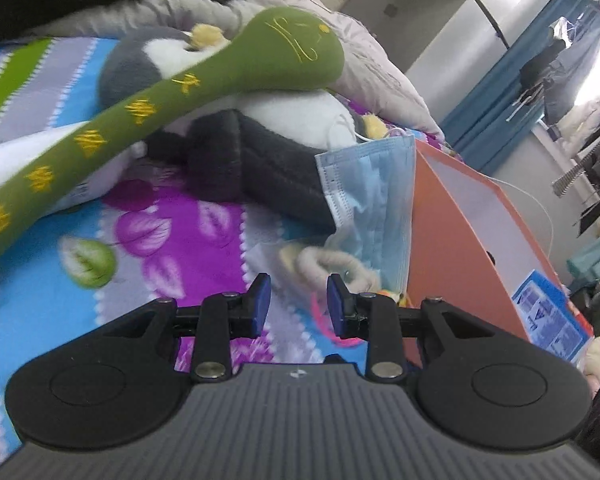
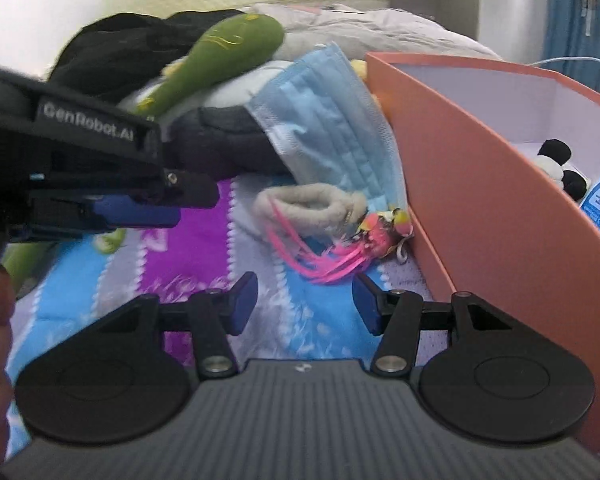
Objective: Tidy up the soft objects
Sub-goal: 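Close the right tool on the pink feather toy while the left tool grasps a small white item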
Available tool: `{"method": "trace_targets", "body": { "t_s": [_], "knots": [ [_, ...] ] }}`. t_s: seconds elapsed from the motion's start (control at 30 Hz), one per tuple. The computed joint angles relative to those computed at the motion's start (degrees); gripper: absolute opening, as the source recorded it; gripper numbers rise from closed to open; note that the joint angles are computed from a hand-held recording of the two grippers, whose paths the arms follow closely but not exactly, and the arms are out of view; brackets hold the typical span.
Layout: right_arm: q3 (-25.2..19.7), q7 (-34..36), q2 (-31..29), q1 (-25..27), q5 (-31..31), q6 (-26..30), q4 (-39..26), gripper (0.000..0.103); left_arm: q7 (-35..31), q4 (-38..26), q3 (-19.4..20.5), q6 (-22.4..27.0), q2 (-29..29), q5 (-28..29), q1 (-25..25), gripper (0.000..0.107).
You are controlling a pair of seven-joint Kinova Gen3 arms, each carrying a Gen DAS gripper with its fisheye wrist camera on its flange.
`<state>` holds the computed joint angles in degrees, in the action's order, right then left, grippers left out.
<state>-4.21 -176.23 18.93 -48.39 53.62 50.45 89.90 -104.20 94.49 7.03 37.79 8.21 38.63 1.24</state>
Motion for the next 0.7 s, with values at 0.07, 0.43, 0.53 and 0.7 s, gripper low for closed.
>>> {"method": "trace_targets", "body": {
  "t_s": [0.07, 0.43, 0.53, 0.7],
  "knots": [
    [0.5, -0.6, 1.5, 0.0, -0.4, 1.6, -1.6, 0.052, -0.3, -1.5, 0.2, 0.4, 1.7, -0.4, 0.1, 0.035],
    [3.7, -11.6, 4.0, -0.2, -1.2, 1.3, -3.2, 0.051, 3.0, -7.8, 2.3, 1.9, 9.0, -2.6, 1.1, 0.034],
    [3.6, -10.9, 4.6, 0.3, -0.9, 1.0, -3.7, 0.048, 4.6, -8.2, 2.8, 1.6, 9.8, -3.6, 1.4, 0.034],
    [4.0, -9.9, 5.2, 0.7, -2.3, 1.9, -4.7, 0.024, 7.4, -8.9, 3.1, 0.9, 10.2, -6.2, 2.1, 0.013]
  ]
}}
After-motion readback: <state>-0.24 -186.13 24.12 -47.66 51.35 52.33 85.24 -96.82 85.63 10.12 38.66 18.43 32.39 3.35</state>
